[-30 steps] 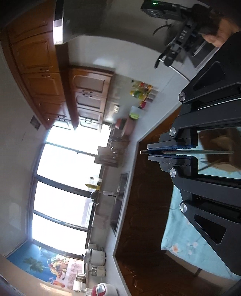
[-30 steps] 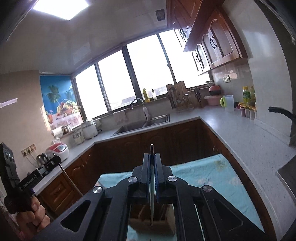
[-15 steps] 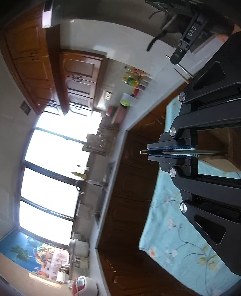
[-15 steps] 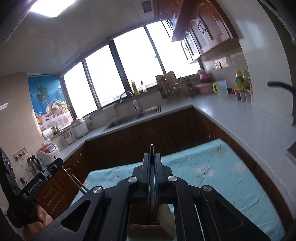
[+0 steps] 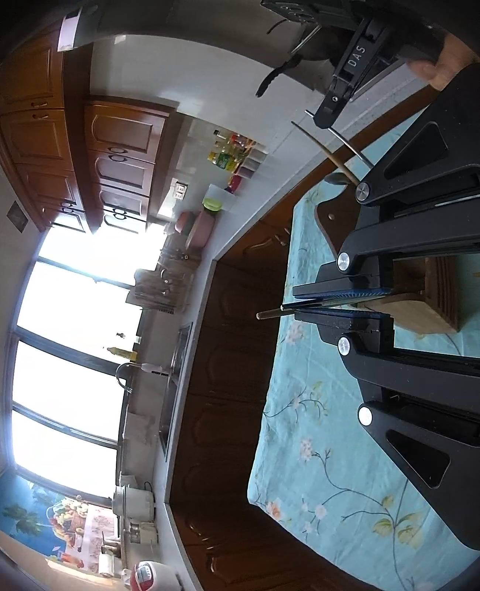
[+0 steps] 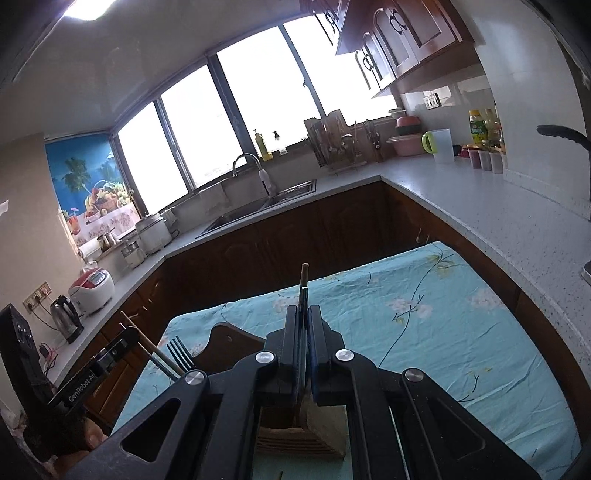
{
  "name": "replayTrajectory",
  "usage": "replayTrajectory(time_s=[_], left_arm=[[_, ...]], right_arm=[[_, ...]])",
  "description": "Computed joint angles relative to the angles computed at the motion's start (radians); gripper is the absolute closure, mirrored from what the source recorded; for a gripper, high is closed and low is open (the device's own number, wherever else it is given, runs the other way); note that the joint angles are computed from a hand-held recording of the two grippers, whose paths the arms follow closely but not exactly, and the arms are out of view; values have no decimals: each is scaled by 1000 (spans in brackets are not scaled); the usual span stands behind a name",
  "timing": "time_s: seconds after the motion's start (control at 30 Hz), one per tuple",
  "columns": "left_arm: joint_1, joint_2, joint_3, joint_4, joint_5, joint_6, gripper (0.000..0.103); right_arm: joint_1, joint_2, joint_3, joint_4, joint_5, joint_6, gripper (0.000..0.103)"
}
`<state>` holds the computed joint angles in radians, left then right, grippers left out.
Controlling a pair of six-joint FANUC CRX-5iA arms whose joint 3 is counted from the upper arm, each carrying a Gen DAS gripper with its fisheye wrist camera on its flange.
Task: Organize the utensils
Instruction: 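Open both tools to drop the steel chopsticks into the holder, then move both open tools back down to the chopsticks on the cloth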
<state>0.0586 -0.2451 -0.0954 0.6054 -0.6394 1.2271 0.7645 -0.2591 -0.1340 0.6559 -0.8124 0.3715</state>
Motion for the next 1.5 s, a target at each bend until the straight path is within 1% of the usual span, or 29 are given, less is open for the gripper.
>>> replayTrajectory(time_s=[0.13, 0.2, 0.23, 0.3, 0.33, 0.37, 0.4, 0.43, 0.47, 0.5, 0.53, 0.57, 0.6, 0.63, 0.7, 0.8, 0.9, 1.03, 1.17, 1.27, 1.4, 1.5], left_arm=[[0, 8, 19, -24, -17, 23, 98], [5, 16, 37, -30, -39, 38, 98], [9, 16, 41, -29, -49, 49, 98], [22, 5, 24, 13, -52, 31, 95], [26, -1, 18, 26, -53, 25, 88], [30, -11, 12, 34, -52, 22, 83], [32, -19, 7, 35, -49, 22, 74], [37, -33, -3, 40, -45, 20, 67], [42, -43, -10, 44, -46, 17, 62], [49, -57, -13, 36, -52, 25, 50], [55, -70, -20, 34, -53, 32, 43], [62, -83, -32, 47, -52, 27, 42], [70, -95, -44, 64, -56, 16, 37], [80, -108, -48, 61, -70, 21, 28], [95, -133, -60, 45, -83, 40, 25], [122, -170, -89, 55, -119, 28, 20], [146, -212, -117, 28, -157, 26, 19], [184, -255, -157, 19, -222, 17, 19], [220, -296, -198, -4, -291, 21, 19], [240, -317, -225, -22, -336, 25, 19], [257, -335, -253, -47, -383, 21, 19], [248, -340, -267, -71, -410, 19, 19]], right_arm=[[0, 2, 4, -3, 0, -4, 98], [-4, 4, 12, -32, 2, 10, 94], [-8, 4, 14, -46, 6, 19, 94], [-13, -5, 10, -61, 17, 25, 92], [-12, -9, 8, -59, 17, 22, 88], [-15, -14, 4, -60, 23, 19, 73], [-16, -32, -13, -53, 45, 1, 61], [-16, -47, -30, -32, 61, -25, 44], [-12, -55, -41, -6, 67, -49, 41], [-5, -71, -57, 32, 66, -80, 41], [0, -81, -65, 51, 66, -96, 37], [2, -88, -69, 62, 66, -107, 29], [9, -106, -86, 90, 66, -134, 24], [16, -117, -96, 110, 64, -152, 19], [36, -138, -113, 142, 43, -175, 18], [68, -169, -135, 162, 12, -196, 14], [101, -200, -163, 166, -18, -211, 12], [167, -244, -204, 155, -91, -231, 12], [244, -281, -247, 160, -179, -281, 12], [298, -312, -283, 140, -237, -311, 12], [355, -339, -319, 112, -292, -348, 12], [377, -336, -322, 82, -321, -341, 12]])
